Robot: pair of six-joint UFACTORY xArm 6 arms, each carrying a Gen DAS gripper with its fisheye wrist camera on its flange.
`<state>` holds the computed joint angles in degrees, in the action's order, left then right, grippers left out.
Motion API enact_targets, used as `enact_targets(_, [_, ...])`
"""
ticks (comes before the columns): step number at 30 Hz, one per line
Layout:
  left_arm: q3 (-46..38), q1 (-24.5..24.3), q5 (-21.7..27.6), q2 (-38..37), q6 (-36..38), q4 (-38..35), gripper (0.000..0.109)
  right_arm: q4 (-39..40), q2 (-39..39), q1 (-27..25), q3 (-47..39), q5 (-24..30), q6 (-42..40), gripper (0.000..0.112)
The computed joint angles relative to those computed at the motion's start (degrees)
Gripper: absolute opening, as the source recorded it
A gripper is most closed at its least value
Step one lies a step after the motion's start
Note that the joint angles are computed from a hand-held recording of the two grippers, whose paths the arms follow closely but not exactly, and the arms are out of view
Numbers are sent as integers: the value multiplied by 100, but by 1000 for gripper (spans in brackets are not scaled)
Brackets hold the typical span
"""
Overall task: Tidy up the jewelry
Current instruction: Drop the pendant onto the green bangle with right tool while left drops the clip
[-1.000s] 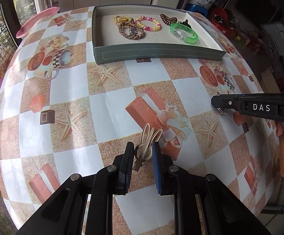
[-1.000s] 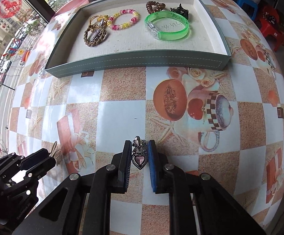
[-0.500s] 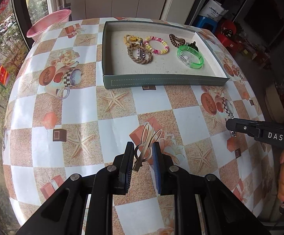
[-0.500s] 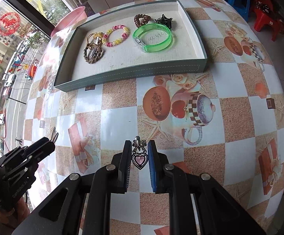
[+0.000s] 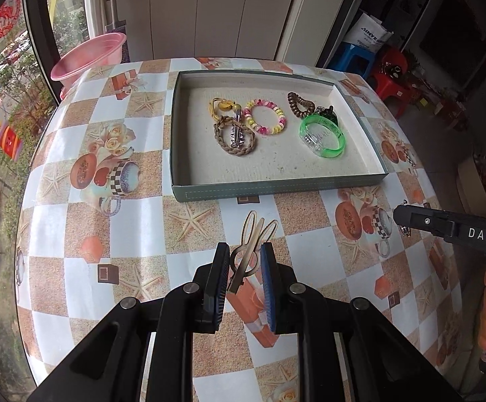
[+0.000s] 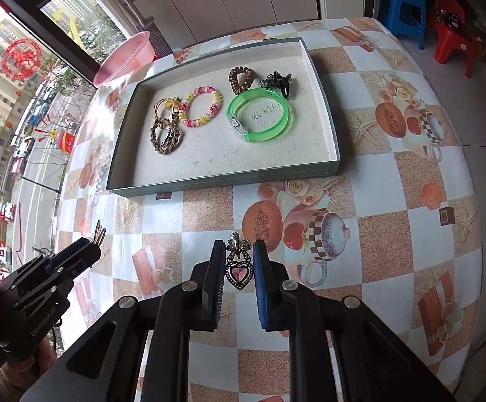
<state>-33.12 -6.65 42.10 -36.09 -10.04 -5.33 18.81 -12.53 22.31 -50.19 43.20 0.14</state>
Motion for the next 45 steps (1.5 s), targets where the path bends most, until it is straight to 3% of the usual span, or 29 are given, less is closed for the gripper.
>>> enact_targets(27, [-1800,189,-852,2438,-178,268,32,-122,2096,-228,-2333,77,-375,18])
enact_targets(45, [-2375,109,-956,3451,-1159,1361,32,-133,3103,-308,-3243,137,-455,18])
